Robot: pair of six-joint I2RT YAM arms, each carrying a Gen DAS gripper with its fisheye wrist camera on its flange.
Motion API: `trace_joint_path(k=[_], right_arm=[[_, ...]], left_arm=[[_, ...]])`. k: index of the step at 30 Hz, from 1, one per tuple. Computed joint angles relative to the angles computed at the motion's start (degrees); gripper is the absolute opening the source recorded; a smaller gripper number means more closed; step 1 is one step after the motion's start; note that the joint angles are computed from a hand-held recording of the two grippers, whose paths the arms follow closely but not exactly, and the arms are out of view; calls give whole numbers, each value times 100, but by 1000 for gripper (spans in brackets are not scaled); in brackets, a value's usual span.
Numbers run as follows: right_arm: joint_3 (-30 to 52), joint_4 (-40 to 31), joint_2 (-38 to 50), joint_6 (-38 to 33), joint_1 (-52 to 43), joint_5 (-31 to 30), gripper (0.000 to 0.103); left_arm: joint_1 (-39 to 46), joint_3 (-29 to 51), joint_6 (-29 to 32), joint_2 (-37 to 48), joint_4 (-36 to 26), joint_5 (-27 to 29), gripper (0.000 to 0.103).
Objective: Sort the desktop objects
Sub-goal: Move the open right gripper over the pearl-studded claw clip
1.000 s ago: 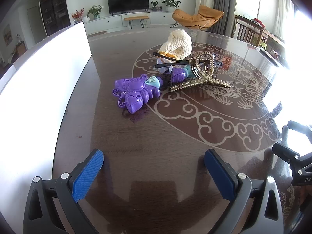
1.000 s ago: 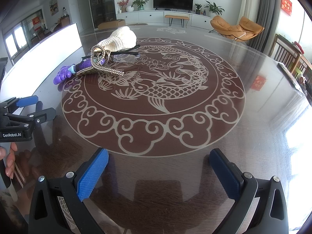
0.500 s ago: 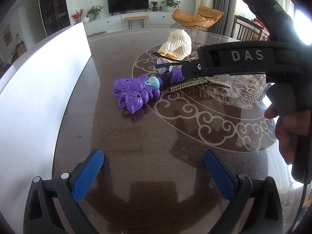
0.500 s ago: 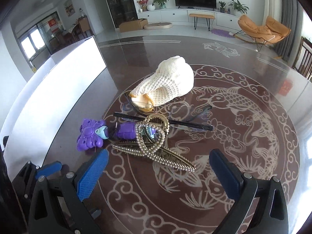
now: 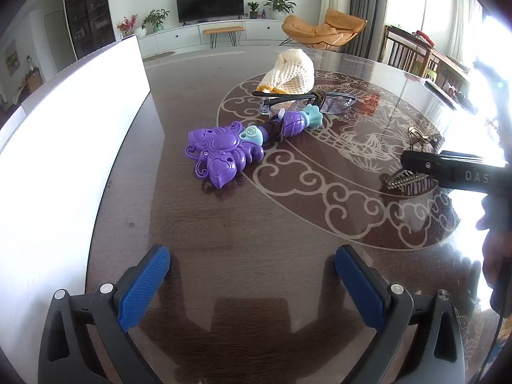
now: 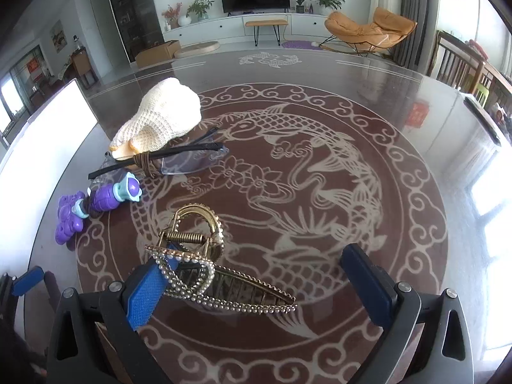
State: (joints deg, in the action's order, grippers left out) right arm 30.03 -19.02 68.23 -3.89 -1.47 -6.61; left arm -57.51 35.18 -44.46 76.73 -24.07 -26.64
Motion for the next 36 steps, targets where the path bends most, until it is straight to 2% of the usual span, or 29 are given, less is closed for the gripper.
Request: trace_joint_path(k=[5,8,11,16,23,25,28,36], right_arm=[[-656,-788,-1968,-1348,-1351,-872,103],[-680,-1267,-2343,-1518,-1623,-1141,103],[-769,-1185,-2426,-1059,-1105,-754,103],[-928,-395,-2142,0,-4,47,103],[-797,215,-1287,294,504,907,103],[-794,238,-1171,47,296,778,103],[-906,75,-1474,-481,-55,741,103],[-807,-696,-2075,-1972,-1580,-116,103]], left_arm=[[1,-3,0,-2,2,1,103],[5,-8,5,-10,1,3,103],[6,-9,5,-8,4,3,103],[7,-10,-18,-10,-5,-11,103],[23,-24,-2,-28,-1,-3,103],[26,-26,0,-31,-1,-2,103],[22,-25,-4,-28,0,-4,103],[25,-29,-2,-31,2,-2,103]])
